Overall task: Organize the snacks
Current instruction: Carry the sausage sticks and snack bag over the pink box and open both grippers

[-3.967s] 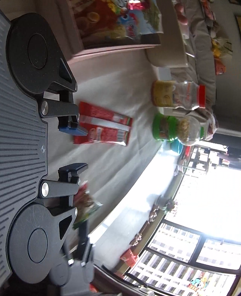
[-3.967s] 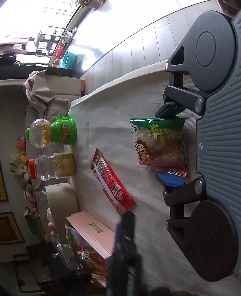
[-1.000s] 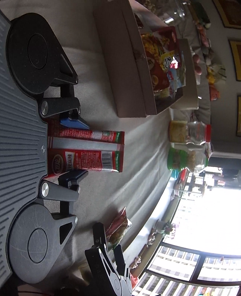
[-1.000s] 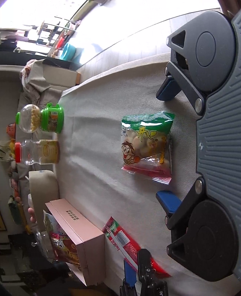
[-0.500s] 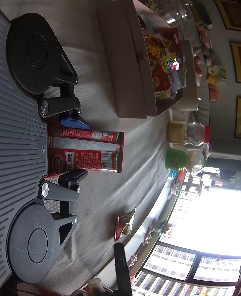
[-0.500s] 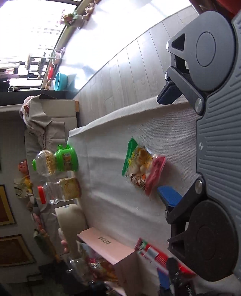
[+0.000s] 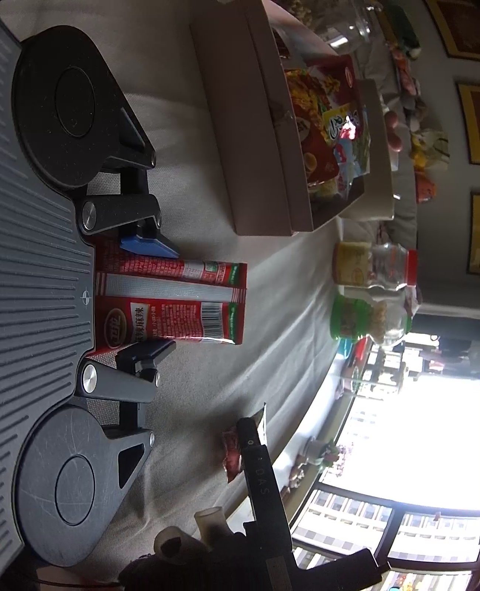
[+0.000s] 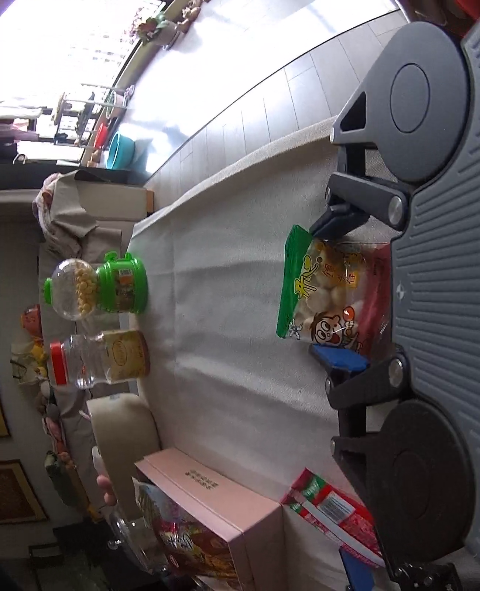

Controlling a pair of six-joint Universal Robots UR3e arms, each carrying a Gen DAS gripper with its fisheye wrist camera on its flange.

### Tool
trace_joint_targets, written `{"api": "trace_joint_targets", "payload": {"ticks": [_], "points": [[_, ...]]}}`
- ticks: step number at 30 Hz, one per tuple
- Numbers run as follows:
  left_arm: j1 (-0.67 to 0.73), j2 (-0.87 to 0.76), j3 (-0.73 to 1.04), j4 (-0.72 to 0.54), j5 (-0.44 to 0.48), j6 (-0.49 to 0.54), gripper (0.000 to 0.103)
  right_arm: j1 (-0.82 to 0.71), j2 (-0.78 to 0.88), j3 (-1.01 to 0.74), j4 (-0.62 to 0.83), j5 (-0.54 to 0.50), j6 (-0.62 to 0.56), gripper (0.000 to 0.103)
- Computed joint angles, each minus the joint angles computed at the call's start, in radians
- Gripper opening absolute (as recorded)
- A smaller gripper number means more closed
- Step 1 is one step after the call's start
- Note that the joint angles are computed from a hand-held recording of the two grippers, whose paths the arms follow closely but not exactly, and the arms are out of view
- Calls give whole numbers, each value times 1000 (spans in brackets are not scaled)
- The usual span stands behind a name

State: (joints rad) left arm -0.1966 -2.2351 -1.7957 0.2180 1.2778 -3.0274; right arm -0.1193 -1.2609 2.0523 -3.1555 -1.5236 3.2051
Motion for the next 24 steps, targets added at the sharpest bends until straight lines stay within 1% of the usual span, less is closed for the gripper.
{"api": "trace_joint_targets", "payload": {"ticks": [2, 5, 9, 11, 15, 17, 19, 21, 23, 24], "points": [[0, 0, -1, 0, 0, 0, 53, -2, -40, 29, 9, 46, -29, 60], [1, 0, -1, 1, -3, -3, 52, 23, -95, 59, 19, 83, -71, 58], [20, 16, -42, 37, -22, -47, 50, 52, -176, 69, 78, 145, -115, 58], [38, 56, -102, 58, -30, -56, 49, 76, -213, 70, 103, 167, -144, 58], [147, 214, -303, 132, -114, -64, 48, 128, -262, 33, 154, 213, -204, 58], [238, 329, -377, 157, -174, -83, 48, 154, -267, -21, 174, 232, -222, 58], [301, 425, -386, 162, -184, -101, 48, 181, -249, -118, 193, 242, -228, 58], [335, 490, -333, 150, -154, -96, 48, 213, -211, -239, 197, 230, -218, 58], [329, 491, -232, 139, -81, -84, 48, 246, -142, -386, 183, 204, -202, 58], [319, 470, -163, 117, -47, -72, 49, 258, -101, -473, 197, 197, -197, 58]]}}
